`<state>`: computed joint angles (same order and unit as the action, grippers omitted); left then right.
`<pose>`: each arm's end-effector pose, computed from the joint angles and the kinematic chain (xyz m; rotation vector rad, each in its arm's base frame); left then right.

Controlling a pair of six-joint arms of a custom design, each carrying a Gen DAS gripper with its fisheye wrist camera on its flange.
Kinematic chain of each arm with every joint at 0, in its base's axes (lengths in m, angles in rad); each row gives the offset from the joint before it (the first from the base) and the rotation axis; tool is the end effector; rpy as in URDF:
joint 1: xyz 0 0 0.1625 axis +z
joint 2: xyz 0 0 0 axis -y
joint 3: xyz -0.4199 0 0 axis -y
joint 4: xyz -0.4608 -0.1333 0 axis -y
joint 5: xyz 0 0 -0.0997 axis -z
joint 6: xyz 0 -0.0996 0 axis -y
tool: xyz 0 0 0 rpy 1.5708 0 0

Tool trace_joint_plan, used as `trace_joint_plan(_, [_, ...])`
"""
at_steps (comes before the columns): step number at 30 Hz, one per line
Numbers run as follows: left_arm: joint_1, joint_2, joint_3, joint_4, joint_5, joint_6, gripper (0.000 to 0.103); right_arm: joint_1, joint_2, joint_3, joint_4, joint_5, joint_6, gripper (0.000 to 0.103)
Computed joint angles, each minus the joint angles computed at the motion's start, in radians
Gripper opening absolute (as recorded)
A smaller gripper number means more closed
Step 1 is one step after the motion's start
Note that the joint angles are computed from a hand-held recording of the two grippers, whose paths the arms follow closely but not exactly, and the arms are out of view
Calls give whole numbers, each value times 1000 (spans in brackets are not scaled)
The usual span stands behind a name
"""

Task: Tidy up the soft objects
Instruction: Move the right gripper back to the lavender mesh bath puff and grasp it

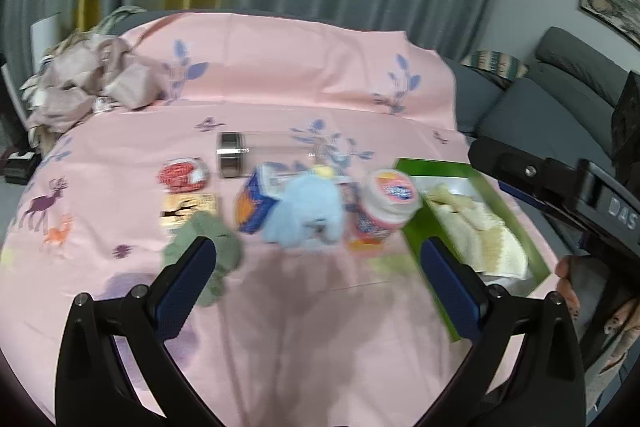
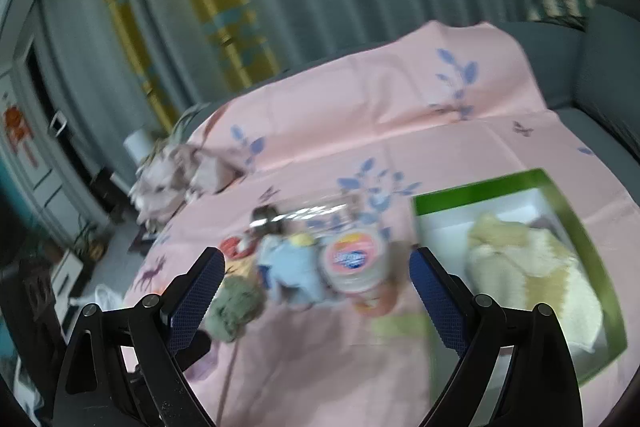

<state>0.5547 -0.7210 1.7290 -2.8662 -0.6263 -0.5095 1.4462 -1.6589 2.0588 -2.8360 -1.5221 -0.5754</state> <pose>-0.4597 -0.5366 0.0222 0.4325 2.3832 -1.1052 0.0715 -0.5410 0.4128 0.6208 -2.5740 1.1707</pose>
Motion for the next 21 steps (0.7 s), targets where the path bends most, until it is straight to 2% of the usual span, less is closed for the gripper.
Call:
trace_joint_plan(5, [6,-57,74,52,58,-97,102,37,27,11,38,2,-40,94])
trace_joint_plan(11, [21,-122,147,166,108,-244,102,60,70,-2,113,-10,-36,94])
trace_joint_plan(17, [49,-178,214,274,128,-411,102,71,118,-20,185,-11,-29,94])
trace_joint_plan(21, [76,-197,252,248,102,-453,102,85,162,-32,234,-25,-29,94])
